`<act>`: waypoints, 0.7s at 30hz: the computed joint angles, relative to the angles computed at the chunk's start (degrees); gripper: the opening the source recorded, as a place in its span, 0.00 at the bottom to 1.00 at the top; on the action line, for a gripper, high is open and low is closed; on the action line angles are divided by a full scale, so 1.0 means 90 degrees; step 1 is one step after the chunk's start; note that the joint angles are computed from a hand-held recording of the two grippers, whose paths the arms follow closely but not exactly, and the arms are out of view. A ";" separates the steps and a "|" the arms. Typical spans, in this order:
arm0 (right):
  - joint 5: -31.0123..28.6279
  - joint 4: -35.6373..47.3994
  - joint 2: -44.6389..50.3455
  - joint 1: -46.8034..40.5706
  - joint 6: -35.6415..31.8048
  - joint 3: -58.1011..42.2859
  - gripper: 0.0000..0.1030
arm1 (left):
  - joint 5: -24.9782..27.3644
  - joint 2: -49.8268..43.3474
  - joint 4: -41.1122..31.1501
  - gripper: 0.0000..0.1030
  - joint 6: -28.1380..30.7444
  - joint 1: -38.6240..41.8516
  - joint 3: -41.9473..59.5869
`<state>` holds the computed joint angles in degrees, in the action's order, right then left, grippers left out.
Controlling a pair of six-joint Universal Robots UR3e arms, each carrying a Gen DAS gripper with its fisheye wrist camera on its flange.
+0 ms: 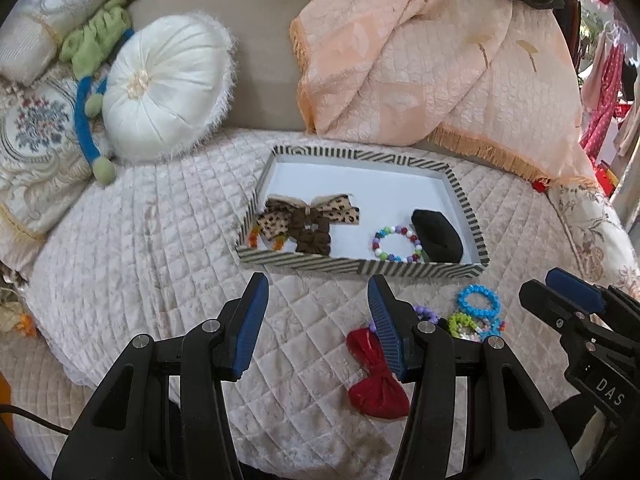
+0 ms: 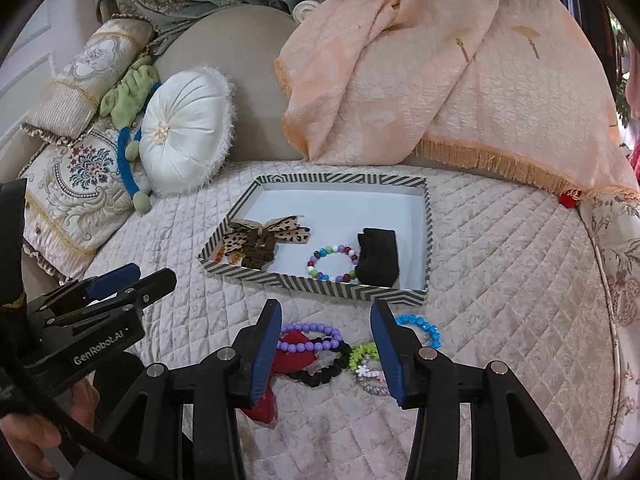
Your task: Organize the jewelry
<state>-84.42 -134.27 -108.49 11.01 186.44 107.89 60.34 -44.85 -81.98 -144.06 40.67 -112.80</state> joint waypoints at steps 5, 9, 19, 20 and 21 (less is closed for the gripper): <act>0.0231 0.0221 -0.0313 -0.0416 -0.0205 0.0244 0.45 | -0.0187 -0.0165 -0.0572 0.57 0.0308 0.0215 0.0132; 0.0323 0.0389 -0.0455 -0.0732 -0.0369 0.0414 0.45 | 0.0020 -0.0534 -0.0442 0.57 0.0132 -0.0055 0.0111; 0.0754 0.0732 -0.0755 -0.1693 -0.0801 0.0673 0.46 | 0.0283 -0.0830 -0.0338 0.57 0.0141 -0.0387 -0.0093; 0.0774 0.0743 -0.0730 -0.1763 -0.0838 0.0680 0.46 | 0.0302 -0.0919 -0.0339 0.58 0.0114 -0.0463 -0.0082; 0.0831 0.0745 -0.0718 -0.1859 -0.0899 0.0719 0.46 | 0.0313 -0.1017 -0.0352 0.58 0.0085 -0.0531 -0.0056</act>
